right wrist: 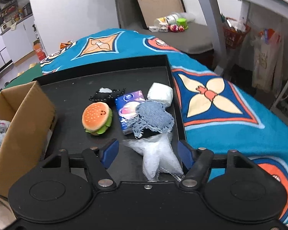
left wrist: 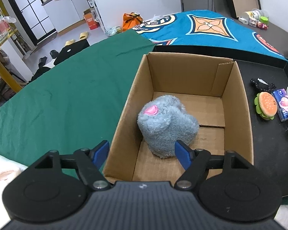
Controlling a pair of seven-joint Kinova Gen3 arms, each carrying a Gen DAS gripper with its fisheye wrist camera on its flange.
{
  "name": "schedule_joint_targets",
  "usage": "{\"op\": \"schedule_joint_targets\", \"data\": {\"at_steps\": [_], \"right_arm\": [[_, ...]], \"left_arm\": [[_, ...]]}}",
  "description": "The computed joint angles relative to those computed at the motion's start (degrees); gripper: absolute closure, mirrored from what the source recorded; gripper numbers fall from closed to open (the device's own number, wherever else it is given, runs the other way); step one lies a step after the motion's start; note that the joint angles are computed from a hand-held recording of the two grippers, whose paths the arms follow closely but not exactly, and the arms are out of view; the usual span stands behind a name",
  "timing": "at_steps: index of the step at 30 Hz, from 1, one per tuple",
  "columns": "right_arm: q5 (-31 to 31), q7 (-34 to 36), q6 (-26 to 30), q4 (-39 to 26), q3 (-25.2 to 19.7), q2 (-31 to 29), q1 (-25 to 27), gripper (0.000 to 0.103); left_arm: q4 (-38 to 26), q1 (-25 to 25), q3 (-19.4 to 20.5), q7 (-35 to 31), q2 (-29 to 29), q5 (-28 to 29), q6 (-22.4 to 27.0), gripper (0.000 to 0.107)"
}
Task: Organize soft objects
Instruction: 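Grasp the clear plastic bag with the right gripper, then carry the plastic bag with the right gripper into the box and release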
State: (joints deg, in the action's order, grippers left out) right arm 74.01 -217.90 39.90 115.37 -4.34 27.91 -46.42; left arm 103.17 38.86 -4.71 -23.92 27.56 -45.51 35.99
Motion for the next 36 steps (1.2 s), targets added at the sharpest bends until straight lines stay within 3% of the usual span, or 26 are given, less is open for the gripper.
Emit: {"op": "schedule_joint_targets", "data": {"at_steps": [6,7,8,11,20,36], "right_arm": [[-1.48,2.25,-1.46,-0.81,0.31,1.35,1.14,0.05],[-1.86,2.73,-1.8,-0.84,0.48,1.5,1.19,0.063],[-1.94,3.01,-1.99,-0.79,0.31,1.63,1.5,0.07],[0.4,1.08,-3.95,0.59,1.44,0.86,0.85,0.076],[8.51,-7.37,-5.79,3.23,-2.01,-2.5,2.63,0.077],[6.29,-1.56,-2.45,-0.83,-4.58,-4.49,0.37,0.077]], "left_arm": [[-1.67,0.35,0.41,-0.91,1.06,0.29,2.2,0.032],[-1.74,0.33,0.42,-0.97,1.12,0.32,2.29,0.032],[-1.82,0.28,0.44,-1.02,1.17,0.39,2.37,0.032],[-2.04,0.01,0.64,-1.41,1.15,0.82,2.57,0.032],[-0.54,-0.15,0.32,-0.6,-0.31,0.09,1.45,0.032],[5.15,-3.19,-0.09,1.81,-4.62,-2.5,-4.6,0.032]]}}
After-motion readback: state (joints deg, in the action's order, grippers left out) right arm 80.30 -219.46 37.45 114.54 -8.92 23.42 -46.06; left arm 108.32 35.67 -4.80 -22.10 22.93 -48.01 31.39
